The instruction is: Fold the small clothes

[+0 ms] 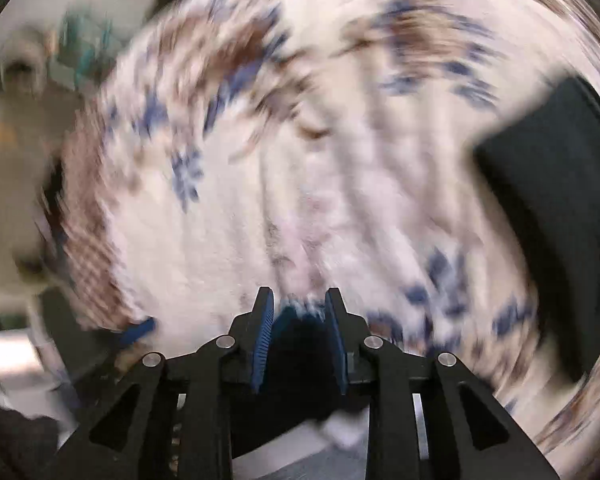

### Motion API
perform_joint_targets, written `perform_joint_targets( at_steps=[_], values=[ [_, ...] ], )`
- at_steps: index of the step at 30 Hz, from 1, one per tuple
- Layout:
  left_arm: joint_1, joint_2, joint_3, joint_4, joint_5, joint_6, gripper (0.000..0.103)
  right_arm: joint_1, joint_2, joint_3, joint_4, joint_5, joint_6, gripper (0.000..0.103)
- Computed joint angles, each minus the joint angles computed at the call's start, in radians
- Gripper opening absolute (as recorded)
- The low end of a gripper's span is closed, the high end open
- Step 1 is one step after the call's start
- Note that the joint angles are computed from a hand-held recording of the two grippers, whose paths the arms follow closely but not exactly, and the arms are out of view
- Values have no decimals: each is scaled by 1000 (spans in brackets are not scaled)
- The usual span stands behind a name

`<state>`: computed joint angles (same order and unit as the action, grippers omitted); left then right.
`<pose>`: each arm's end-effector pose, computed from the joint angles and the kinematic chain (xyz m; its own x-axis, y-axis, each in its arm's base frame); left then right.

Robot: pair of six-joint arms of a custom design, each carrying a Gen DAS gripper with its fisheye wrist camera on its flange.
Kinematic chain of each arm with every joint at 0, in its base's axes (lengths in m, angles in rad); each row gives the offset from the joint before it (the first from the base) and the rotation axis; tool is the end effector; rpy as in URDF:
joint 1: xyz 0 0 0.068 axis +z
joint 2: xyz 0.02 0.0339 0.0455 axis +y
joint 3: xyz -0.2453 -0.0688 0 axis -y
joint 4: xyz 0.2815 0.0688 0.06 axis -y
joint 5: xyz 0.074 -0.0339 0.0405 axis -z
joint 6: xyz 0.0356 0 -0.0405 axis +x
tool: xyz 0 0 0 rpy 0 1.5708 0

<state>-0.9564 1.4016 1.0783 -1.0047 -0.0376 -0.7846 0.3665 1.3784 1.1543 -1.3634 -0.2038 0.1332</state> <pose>0.1689 -0.2370 0.2164 -0.9692 0.1491 -0.1959 0.1788 0.9733 -0.1440 0.2393 0.0996 0.2414 -0.9714 -0.2335 0.0434 -0.2207 0.9550 0.1984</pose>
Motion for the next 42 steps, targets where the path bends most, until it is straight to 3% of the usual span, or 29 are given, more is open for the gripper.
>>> perform_joint_targets(
  at_steps=[3, 4, 7, 9, 12, 14, 15, 16, 18, 20, 21, 22, 25, 29, 30, 33, 35, 36, 38, 40, 42],
  values=[
    [-7, 15, -9, 23, 16, -6, 103, 133, 202, 64, -34, 142, -58, 28],
    [-9, 18, -16, 36, 22, -4, 103, 140, 213, 69, -28, 156, -51, 14],
    [-8, 17, -49, 73, 60, -7, 103, 31, 213, 94, -13, 112, 73, 1],
    [-12, 6, -63, 85, 66, -7, 103, -13, 207, 106, -1, 171, 101, 0],
    [-1, -15, -76, 83, 81, -7, 103, -120, 220, 139, -17, 45, 89, 0],
    [10, -29, -84, 74, 84, -5, 103, -108, 229, 187, -57, -19, 22, 1],
    [16, -36, -88, 72, 89, -1, 103, -81, 250, 215, -90, -27, -4, 10],
    [14, -38, -88, 71, 86, -1, 103, -46, 270, 234, -123, -25, -21, 35],
    [9, -35, -85, 67, 80, 6, 103, 35, 326, 253, -160, 4, -49, 69],
    [3, -40, -89, 63, 70, 14, 103, 106, 402, 252, -196, 53, -76, 70],
    [0, -40, -91, 63, 67, 18, 103, 125, 419, 240, -194, 75, -67, 61],
    [-1, -42, -95, 65, 68, 22, 103, 115, 403, 207, -158, 77, -27, 31],
    [-6, -34, -104, 99, 76, 19, 103, -30, 329, 115, -69, -35, 128, 26],
    [-8, -47, -114, 88, 78, 26, 103, -233, 236, -2, 3, -159, 231, 14],
    [-9, 12, -52, -1, 78, 19, 103, -265, 221, -15, 16, -160, 240, 9],
    [-23, 18, -41, -11, 76, 17, 103, -313, 176, 8, 19, -106, 197, 7],
    [-40, -3, -48, -25, 72, -4, 103, -335, 166, 32, 1, -142, 122, 8],
    [-37, -9, -44, -34, 71, -4, 103, -328, 155, 53, -32, -137, 90, 9],
    [-32, -19, -17, -59, 47, 0, 103, -286, 98, 81, -74, -93, 58, 20],
    [-36, -9, 38, -87, 11, 13, 103, -301, 22, 95, -113, -51, 52, 47],
    [-44, -26, 75, -87, -25, 33, 103, -420, -91, 85, -162, -50, 36, 48]
  ],
)
